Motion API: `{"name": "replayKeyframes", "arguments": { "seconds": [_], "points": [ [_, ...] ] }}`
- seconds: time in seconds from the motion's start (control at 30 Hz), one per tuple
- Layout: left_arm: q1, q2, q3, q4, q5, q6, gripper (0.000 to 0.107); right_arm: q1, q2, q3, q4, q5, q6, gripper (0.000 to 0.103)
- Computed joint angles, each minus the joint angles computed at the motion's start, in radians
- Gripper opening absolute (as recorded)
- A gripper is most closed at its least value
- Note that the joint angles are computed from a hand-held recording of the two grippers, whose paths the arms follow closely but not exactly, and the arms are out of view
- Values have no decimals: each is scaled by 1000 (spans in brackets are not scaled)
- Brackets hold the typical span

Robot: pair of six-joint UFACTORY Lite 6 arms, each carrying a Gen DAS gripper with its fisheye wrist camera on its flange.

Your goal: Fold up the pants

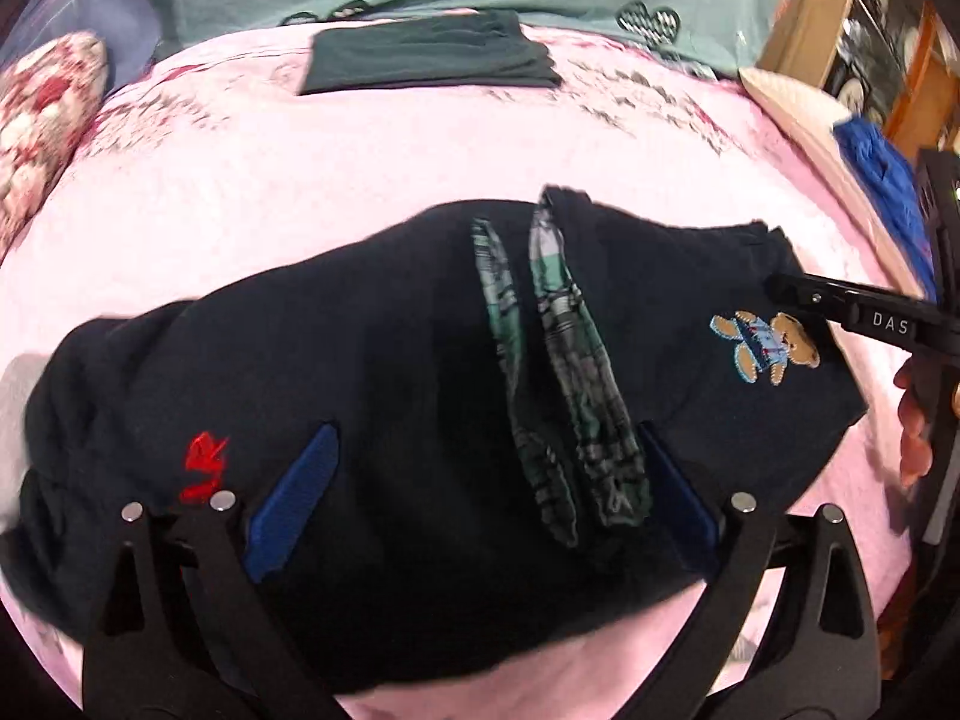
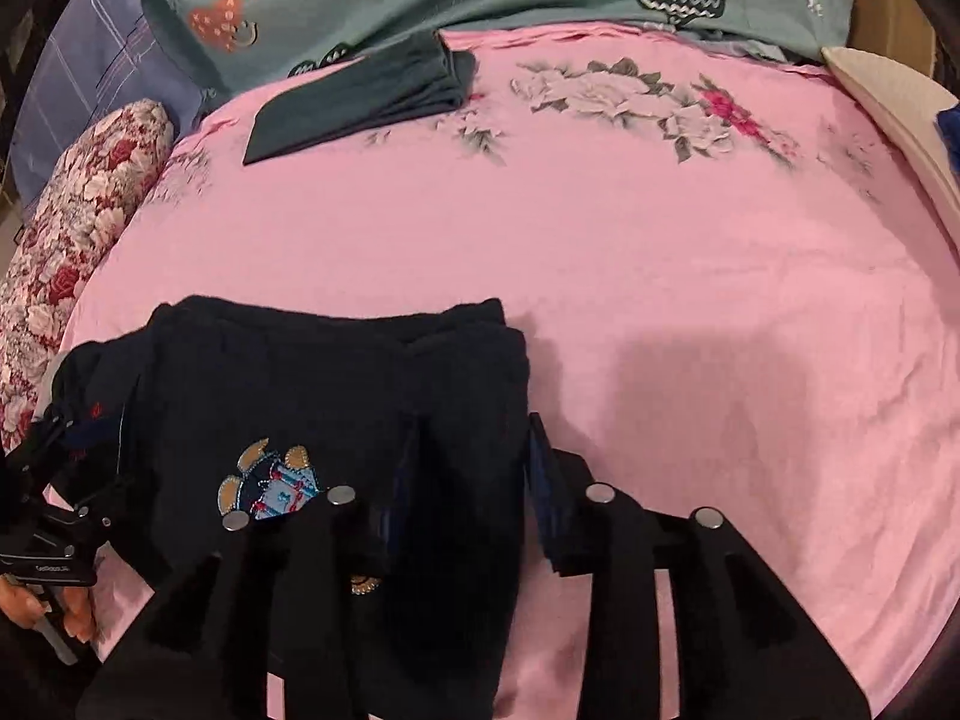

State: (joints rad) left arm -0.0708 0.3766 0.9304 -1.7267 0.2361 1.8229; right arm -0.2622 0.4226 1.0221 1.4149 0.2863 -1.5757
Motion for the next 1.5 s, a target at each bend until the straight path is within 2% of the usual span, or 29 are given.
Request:
{"name": "replayKeyframes", "arguments": {
  "seconds": [0.07, 0.1, 0.17, 0.2, 0.27, 0.43, 0.5, 0.53, 0.6, 0.67, 0.73, 0.87, 0.93, 0.97, 1.0, 1.07, 1.3, 1.37, 1.43, 1.5],
  "points": [
    [74, -132, -124, -63, 83, 85, 98, 18, -148, -103, 209, -57, -176, 41],
    [101, -197, -180, -79, 107, 117, 98, 29, -234, -161, 314, -68, -262, 46],
    [202, -335, -292, -45, 189, 132, 98, 54, -348, -248, 481, -1, -394, 50],
    [292, -401, -340, 17, 237, 95, 98, 62, -371, -281, 502, 66, -413, 59],
    [433, -430, -353, 132, 319, 4, 98, 114, -364, -312, 451, 139, -375, 60],
    [768, -290, -260, 309, 484, -188, 98, 197, -158, -290, 521, 229, -439, 61],
    [823, -205, -210, 324, 509, -240, 98, 180, -106, -258, 459, 276, -369, 66],
    [843, -157, -177, 341, 537, -272, 98, 143, -91, -256, 437, 342, -349, 67],
    [848, -54, -114, 342, 592, -326, 98, 119, -81, -257, 423, 381, -336, 67],
    [836, 9, -76, 318, 595, -350, 98, 126, -99, -265, 426, 370, -335, 67],
    [815, 13, -76, 258, 576, -336, 98, 137, -112, -273, 438, 357, -343, 67],
    [760, 50, -35, 251, 585, -393, 97, 128, -97, -262, 431, 370, -336, 67],
    [725, 37, -43, 214, 538, -376, 94, 126, -89, -260, 435, 369, -347, 67],
    [699, 41, -35, 206, 511, -377, 80, 125, -88, -260, 436, 372, -348, 67],
    [691, 60, -20, 211, 503, -387, 53, 123, -87, -262, 440, 375, -354, 66],
    [686, 114, 24, 240, 507, -421, 38, 124, -89, -265, 444, 375, -358, 66],
    [709, 66, -27, 191, 533, -344, 26, 126, -91, -265, 442, 378, -362, 67],
    [683, -4, -79, 136, 503, -271, 24, 114, -106, -284, 460, 402, -389, 66],
    [620, -136, -158, 62, 452, -158, 23, 86, -159, -338, 514, 448, -454, 66],
    [531, -274, -207, 37, 422, -124, 23, 51, -241, -413, 578, 491, -524, 66]
  ]
}}
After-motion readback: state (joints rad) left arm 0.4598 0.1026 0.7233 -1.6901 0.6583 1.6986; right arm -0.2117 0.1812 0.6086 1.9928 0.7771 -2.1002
